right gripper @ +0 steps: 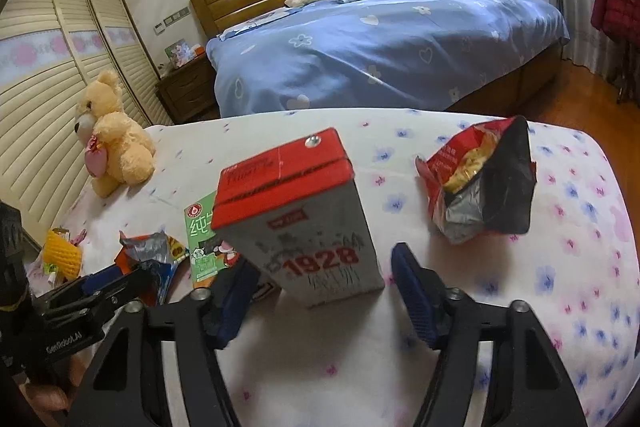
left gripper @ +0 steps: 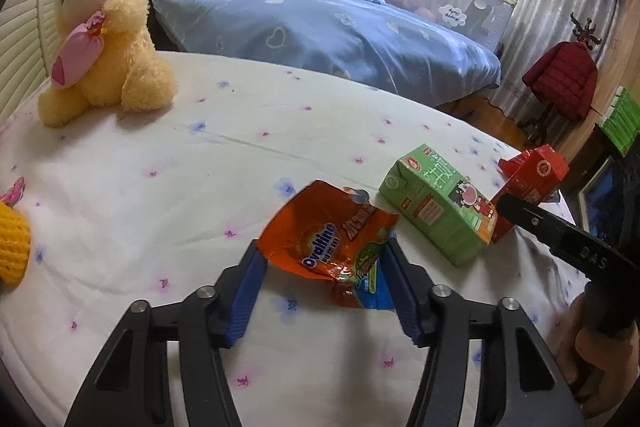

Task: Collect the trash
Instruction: 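Grasp the orange Ovaltine wrapper with the left tool while the right tool grasps the red-and-white milk carton, then carry the Ovaltine wrapper and milk carton with both tools over the bin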

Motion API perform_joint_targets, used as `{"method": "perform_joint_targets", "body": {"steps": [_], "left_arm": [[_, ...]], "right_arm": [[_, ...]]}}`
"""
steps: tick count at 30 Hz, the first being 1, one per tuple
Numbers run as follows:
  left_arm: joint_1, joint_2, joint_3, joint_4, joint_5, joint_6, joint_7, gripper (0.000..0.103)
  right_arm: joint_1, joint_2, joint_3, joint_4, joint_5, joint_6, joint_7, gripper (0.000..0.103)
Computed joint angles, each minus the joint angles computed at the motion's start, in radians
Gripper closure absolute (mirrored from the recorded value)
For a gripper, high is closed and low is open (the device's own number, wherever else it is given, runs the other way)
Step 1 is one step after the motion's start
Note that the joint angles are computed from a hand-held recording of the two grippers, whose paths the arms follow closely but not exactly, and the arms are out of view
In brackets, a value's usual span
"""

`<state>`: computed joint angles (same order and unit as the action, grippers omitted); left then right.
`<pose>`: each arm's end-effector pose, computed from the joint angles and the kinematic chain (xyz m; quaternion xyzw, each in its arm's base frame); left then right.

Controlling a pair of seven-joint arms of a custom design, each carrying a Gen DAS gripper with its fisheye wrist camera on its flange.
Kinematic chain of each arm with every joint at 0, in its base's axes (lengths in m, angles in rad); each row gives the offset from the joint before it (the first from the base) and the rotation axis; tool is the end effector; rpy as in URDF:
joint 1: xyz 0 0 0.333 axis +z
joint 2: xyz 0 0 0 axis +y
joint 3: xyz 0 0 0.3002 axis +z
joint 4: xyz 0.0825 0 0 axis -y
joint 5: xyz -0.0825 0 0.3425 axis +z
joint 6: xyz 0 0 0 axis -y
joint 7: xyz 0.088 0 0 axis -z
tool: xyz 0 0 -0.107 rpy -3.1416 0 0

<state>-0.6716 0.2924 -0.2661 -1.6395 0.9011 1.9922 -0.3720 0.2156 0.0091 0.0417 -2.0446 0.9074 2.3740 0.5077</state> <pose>0.4173 -0.4573 0.4751 -0.8348 0.4070 -0.2532 0.2710 0.5259 0.1473 0.4764 -0.8475 0.3716 -0.0020 0.3790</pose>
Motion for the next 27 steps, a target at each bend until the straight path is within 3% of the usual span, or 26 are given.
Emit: {"method": "perform_joint_targets", "body": {"steps": [1,7,17,27], "left_arm": [[0.000,0.002,0.000,0.001,0.003,0.002,0.003,0.054],[-0.007,0.001,0.001,0.000,0.021,0.014,0.017,0.064],[-0.039,-0.016,-0.021,-0.010,0.045,0.020,-0.025,0.065],[-0.113,0.051,-0.026,0.112,0.071,0.017,0.028,0.065]], "right_arm": [[0.001,-0.002,0.001,-0.002,0.004,0.003,-0.001,0.049],[0.003,-0.033,-0.002,-0.039,0.012,0.038,-0.010,0.053],[-0.036,-0.140,-0.063,-0.131,0.010,-0.049,0.026,0.053],[-0.087,-0.282,-0.128,-0.240,-0.018,-0.111,0.028,0.053]]}}
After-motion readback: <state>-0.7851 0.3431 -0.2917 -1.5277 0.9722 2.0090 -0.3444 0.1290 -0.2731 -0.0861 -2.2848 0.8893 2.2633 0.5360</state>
